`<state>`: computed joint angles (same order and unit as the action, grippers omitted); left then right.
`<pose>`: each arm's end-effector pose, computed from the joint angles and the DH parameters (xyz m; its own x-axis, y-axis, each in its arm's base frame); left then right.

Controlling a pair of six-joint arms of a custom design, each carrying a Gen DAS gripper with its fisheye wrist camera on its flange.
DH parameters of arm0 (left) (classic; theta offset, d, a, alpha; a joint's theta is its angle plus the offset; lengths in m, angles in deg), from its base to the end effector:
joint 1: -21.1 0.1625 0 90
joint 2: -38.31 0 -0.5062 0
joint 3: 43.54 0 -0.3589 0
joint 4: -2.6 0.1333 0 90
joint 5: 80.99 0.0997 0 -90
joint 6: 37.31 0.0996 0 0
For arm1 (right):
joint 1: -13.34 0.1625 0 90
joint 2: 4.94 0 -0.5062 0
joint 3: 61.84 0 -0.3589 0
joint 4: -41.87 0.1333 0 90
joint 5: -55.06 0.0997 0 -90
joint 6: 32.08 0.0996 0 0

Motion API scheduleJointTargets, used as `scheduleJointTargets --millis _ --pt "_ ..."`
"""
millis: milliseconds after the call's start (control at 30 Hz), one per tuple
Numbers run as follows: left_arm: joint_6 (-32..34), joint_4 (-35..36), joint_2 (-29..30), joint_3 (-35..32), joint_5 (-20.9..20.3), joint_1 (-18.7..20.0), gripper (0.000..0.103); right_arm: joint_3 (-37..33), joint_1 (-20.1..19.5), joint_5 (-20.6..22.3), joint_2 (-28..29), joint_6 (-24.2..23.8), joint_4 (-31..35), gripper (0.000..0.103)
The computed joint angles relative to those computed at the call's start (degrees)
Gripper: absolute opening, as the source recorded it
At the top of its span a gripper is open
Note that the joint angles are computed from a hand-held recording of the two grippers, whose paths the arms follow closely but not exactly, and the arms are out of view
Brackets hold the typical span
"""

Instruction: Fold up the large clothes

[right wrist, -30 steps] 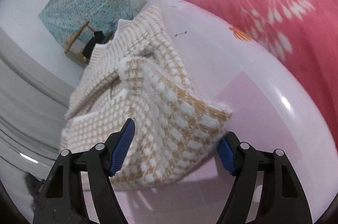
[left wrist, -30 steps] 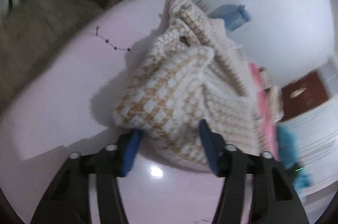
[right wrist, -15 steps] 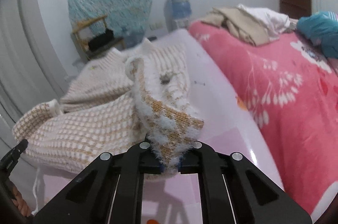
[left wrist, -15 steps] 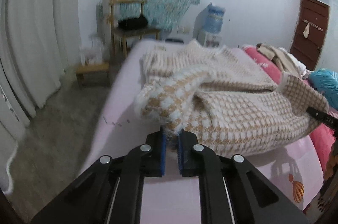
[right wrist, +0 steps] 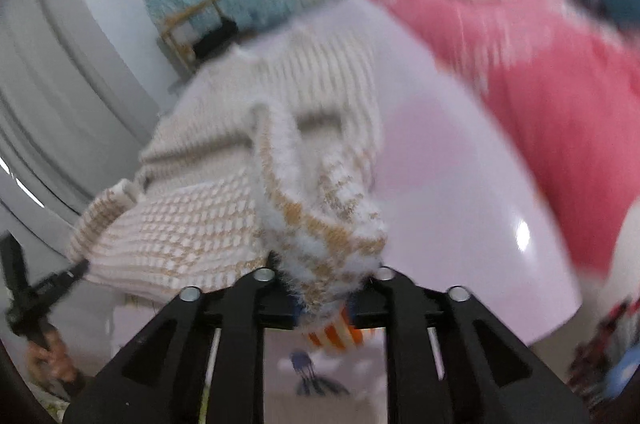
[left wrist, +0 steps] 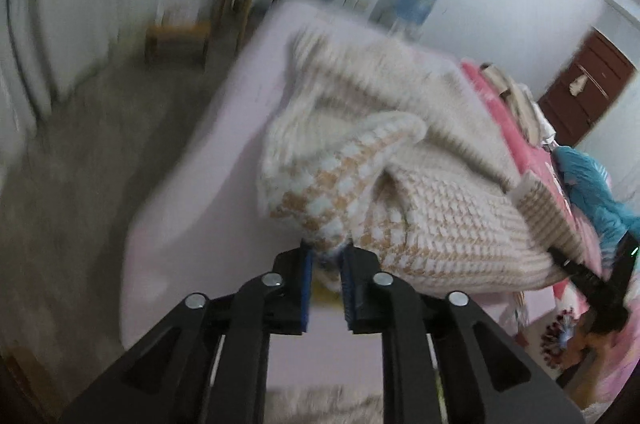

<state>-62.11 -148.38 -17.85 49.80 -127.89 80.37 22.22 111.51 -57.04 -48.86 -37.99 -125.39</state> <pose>-0.1787 -0.6946 0.3398 -0.8938 -0.2064 -0.3982 0.1021 0.7710 -0.6286 0.2049 -0.7527 0.2688 -0.9327 0.0113 0.3605 -0.2105 0.7947 -0.5694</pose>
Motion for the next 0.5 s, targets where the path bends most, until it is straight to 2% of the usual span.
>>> scheduleJointTargets --millis 33,67,133,167,200,233,300,400,500 --pt "-1.58 1.01 -0.68 0.56 -0.70 0.56 0.021 -0.16 -0.46 -0.18 -0.06 1.46 1.62 0.026" --pt "-1.55 0.25 -1.09 1.15 0.14 0.50 0.025 0.18 -0.96 -0.55 -0.55 2.86 2.62 0.033" --pt "-0.56 -2.22 -2.00 2.36 3.51 -0.40 0.041 1.02 -1.19 -1.17 -1.41 3.18 1.15 0.045" --pt "0.79 -4.80 -2.72 3.40 6.24 -1.13 0.044 1.73 -1.07 -2.04 -2.02 2.71 -0.87 0.053" --pt "1.73 -6.26 -3.06 3.64 8.04 -1.52 0.047 2.22 -0.94 -2.74 -2.46 2.26 -2.36 0.056" --pt "2.93 -8.05 -3.37 3.76 10.18 -1.95 0.048 2.55 -0.73 -3.75 -2.80 1.87 -3.99 0.057" --pt "5.10 -10.58 -3.69 3.94 11.50 -2.47 0.049 2.68 0.06 -6.64 -2.84 0.50 -7.44 0.058" --pt "9.89 -12.94 -2.51 2.11 10.37 -3.06 0.051 2.55 1.56 -7.62 -2.28 -3.13 -11.15 0.059" --pt "14.25 -12.37 -0.21 -0.66 5.48 -3.27 0.056 1.17 2.86 -3.93 -0.60 -8.60 -12.02 0.065"
